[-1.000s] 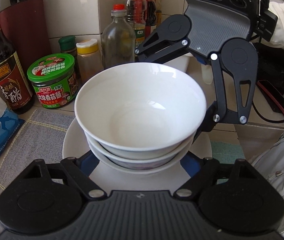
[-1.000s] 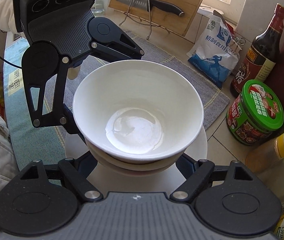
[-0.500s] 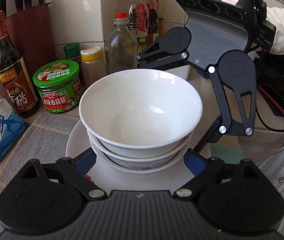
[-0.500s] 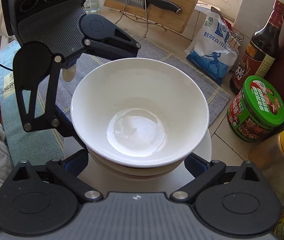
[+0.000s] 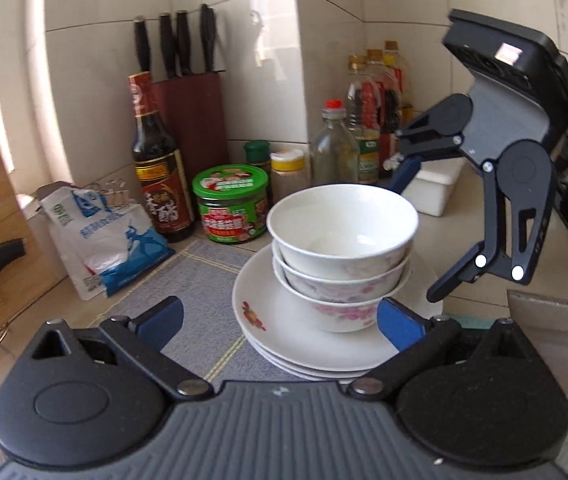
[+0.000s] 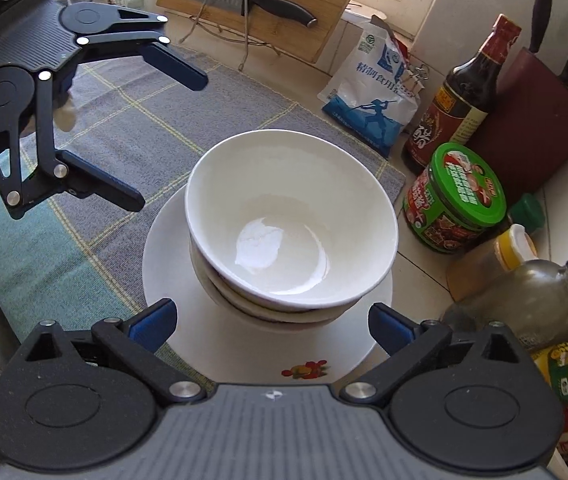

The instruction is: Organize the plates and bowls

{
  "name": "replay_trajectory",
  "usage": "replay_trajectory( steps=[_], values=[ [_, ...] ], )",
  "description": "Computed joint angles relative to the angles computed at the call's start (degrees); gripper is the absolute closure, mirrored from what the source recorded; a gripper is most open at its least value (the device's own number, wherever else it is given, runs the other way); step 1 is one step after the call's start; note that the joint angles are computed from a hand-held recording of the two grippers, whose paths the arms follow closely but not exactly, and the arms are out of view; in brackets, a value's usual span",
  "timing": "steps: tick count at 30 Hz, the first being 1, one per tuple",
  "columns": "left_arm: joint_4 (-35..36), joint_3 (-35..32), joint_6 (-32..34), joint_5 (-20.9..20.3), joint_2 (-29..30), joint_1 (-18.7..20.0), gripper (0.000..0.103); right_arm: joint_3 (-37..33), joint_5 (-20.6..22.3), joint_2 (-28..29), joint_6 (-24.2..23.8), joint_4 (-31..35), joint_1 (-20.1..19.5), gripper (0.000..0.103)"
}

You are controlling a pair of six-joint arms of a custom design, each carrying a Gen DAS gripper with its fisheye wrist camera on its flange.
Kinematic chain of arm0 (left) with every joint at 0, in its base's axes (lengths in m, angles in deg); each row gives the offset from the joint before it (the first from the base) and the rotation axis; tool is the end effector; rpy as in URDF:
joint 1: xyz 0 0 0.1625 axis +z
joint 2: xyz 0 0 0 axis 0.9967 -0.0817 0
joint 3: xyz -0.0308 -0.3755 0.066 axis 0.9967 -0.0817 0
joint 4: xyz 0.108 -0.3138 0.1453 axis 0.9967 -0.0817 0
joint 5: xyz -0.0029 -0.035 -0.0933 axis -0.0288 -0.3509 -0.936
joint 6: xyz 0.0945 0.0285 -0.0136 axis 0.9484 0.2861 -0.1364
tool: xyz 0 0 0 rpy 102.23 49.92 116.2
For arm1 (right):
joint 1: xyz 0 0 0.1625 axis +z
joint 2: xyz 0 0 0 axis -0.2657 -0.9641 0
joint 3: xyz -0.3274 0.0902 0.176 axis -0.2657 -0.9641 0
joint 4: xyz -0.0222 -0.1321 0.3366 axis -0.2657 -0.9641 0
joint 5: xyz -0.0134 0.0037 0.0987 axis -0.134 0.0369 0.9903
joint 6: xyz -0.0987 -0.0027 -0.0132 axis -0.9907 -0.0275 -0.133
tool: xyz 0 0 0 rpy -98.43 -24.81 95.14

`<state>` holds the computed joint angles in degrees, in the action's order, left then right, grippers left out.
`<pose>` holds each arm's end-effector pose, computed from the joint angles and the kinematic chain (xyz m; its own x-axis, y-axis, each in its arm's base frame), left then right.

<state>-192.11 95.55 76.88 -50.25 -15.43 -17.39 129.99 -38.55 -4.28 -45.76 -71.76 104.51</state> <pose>-0.1047 -0.6900 0.0492 -0.4769 0.6099 -0.6329 0.8785 0.3528 -0.3220 0.0848 -0.7398 0.1432 -0.2819 -0.7896 0.5450 -0.8824 0.4364 0.1760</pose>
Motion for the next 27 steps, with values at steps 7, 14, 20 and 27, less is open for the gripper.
replay_trajectory(
  steps=[7,14,20,27],
  values=[
    [-8.14,5.92,-12.03,11.70,-2.23,-2.99,0.001,7.64,-7.14,0.00,17.76,-16.48,3.64,0.000],
    [-9.42,11.37,-19.95,17.35,-5.85,-5.45,0.001,17.08,-15.99,1.04,39.48,-35.30,5.86,0.000],
    [-5.55,15.99,-24.04,18.47,-9.79,-7.41,0.001,24.22,-16.28,0.19,49.08,-45.18,7.69,0.000],
    [-4.24,18.50,-24.36,20.57,-11.91,-9.51,0.001,27.06,-17.75,-0.15,48.01,-52.58,10.01,0.000]
  ],
)
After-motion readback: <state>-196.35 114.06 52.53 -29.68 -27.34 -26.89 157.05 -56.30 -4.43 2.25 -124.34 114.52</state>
